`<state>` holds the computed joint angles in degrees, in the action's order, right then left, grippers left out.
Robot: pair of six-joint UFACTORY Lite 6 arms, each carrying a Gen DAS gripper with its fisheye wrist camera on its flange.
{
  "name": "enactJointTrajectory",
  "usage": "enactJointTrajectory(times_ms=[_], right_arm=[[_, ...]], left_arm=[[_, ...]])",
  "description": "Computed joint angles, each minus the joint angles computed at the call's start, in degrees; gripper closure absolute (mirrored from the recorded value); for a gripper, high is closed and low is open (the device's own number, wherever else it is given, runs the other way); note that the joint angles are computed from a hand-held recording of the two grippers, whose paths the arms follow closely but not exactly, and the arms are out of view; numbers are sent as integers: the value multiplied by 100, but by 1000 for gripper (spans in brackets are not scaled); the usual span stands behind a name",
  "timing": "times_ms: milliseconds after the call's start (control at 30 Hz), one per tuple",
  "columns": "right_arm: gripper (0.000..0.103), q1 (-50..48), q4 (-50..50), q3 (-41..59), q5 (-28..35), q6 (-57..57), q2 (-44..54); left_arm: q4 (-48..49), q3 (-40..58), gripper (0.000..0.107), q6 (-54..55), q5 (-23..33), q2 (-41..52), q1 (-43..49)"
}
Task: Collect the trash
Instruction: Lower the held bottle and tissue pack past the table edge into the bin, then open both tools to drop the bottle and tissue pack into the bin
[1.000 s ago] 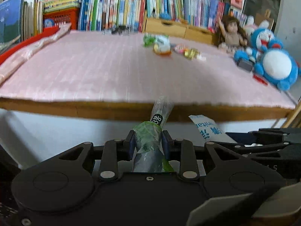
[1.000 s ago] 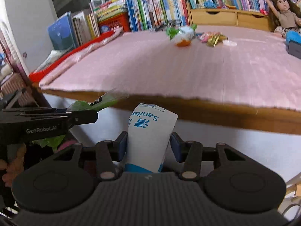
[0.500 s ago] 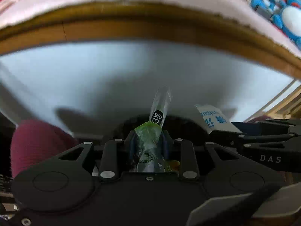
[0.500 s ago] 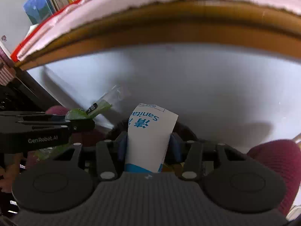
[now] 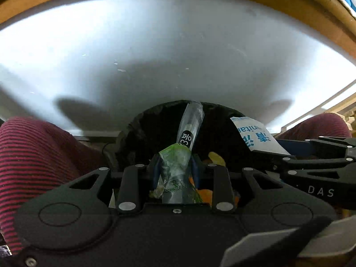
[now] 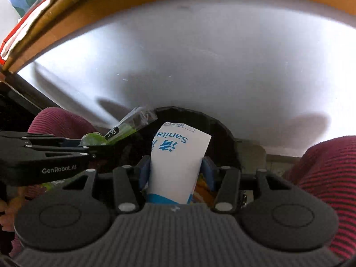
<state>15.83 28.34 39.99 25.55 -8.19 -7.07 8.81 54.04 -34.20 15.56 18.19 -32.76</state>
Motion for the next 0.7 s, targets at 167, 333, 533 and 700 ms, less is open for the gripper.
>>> enactJointTrajectory(times_ms=[167, 333, 533, 700], right_arm=[[47, -64, 124, 107, 55, -124, 149], [45, -40, 210, 238, 9, -227, 372], [41, -45, 349, 253, -7, -364, 465], [37, -48, 408, 255, -11, -487, 493]], left_arm=[[-146, 163, 80, 169, 115, 88, 20], [-235, 238, 80, 270, 140, 176, 47], [-292, 296, 79, 311, 199, 220, 46], [-268, 329, 79, 232, 259, 232, 38]])
